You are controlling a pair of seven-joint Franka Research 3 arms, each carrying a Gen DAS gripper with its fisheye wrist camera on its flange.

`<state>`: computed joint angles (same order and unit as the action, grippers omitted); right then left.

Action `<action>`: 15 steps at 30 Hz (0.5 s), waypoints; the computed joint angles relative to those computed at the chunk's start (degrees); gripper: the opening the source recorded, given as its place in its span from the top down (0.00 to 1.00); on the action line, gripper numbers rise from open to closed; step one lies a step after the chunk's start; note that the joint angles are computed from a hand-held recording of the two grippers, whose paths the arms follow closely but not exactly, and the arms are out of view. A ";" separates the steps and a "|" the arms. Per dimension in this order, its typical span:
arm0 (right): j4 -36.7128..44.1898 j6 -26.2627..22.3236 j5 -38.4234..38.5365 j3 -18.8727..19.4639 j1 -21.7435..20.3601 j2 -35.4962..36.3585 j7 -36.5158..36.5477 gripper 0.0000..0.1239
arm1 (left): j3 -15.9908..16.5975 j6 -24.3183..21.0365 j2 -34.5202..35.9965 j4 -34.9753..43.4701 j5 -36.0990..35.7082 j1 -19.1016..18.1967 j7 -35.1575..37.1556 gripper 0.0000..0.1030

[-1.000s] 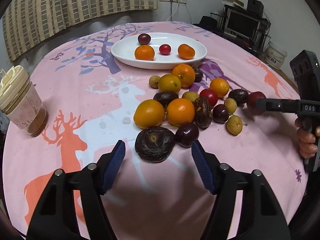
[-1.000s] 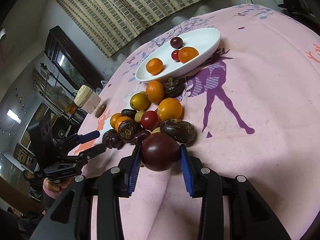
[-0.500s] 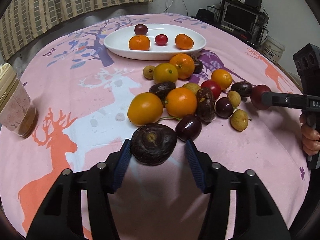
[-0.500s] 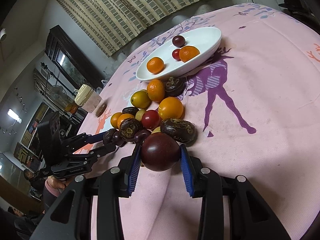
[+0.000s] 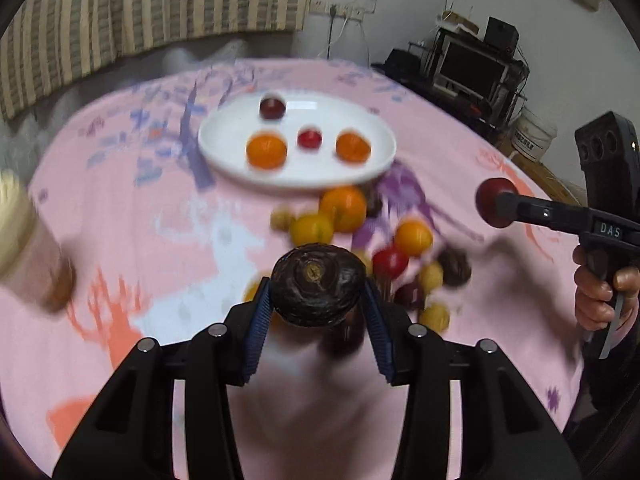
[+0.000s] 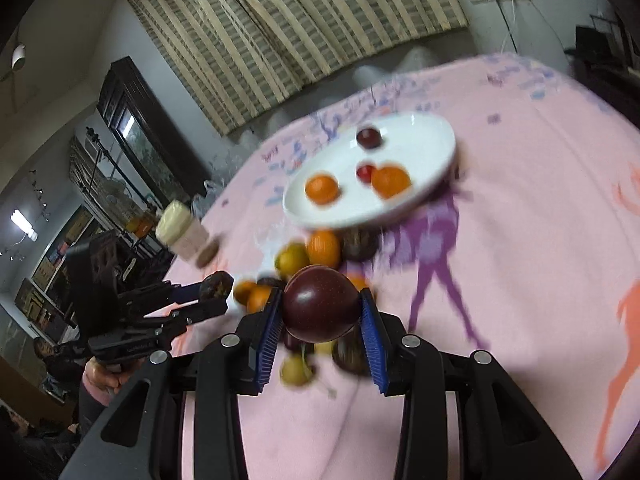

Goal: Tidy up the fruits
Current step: 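Grasp a dark plum with the right tool while the left tool grasps a dark date, then release the plum and date onto the white plate from both tools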

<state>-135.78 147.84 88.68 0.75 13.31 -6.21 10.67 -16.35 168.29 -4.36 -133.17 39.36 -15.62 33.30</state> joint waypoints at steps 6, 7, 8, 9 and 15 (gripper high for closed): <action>17.65 12.74 0.58 3.06 1.67 14.21 -2.09 0.69 | 2.56 -8.42 14.44 20.92 3.39 -1.49 -2.41 0.57; 20.38 14.98 -1.39 3.53 1.87 16.92 -0.58 0.69 | 3.08 -9.75 17.24 24.28 1.81 -1.90 -1.10 0.57; 22.94 16.42 -4.73 3.82 1.90 19.68 2.91 0.69 | 3.66 -10.73 19.42 26.86 0.66 -2.41 -0.14 0.57; 25.12 16.51 -8.25 3.91 1.57 22.05 7.00 0.69 | 4.25 -11.35 20.95 28.60 -0.18 -2.91 0.72 0.57; 30.68 17.81 -14.45 6.78 -1.68 27.90 11.91 0.46 | 7.70 -17.43 26.72 36.84 -1.03 -6.73 2.46 0.26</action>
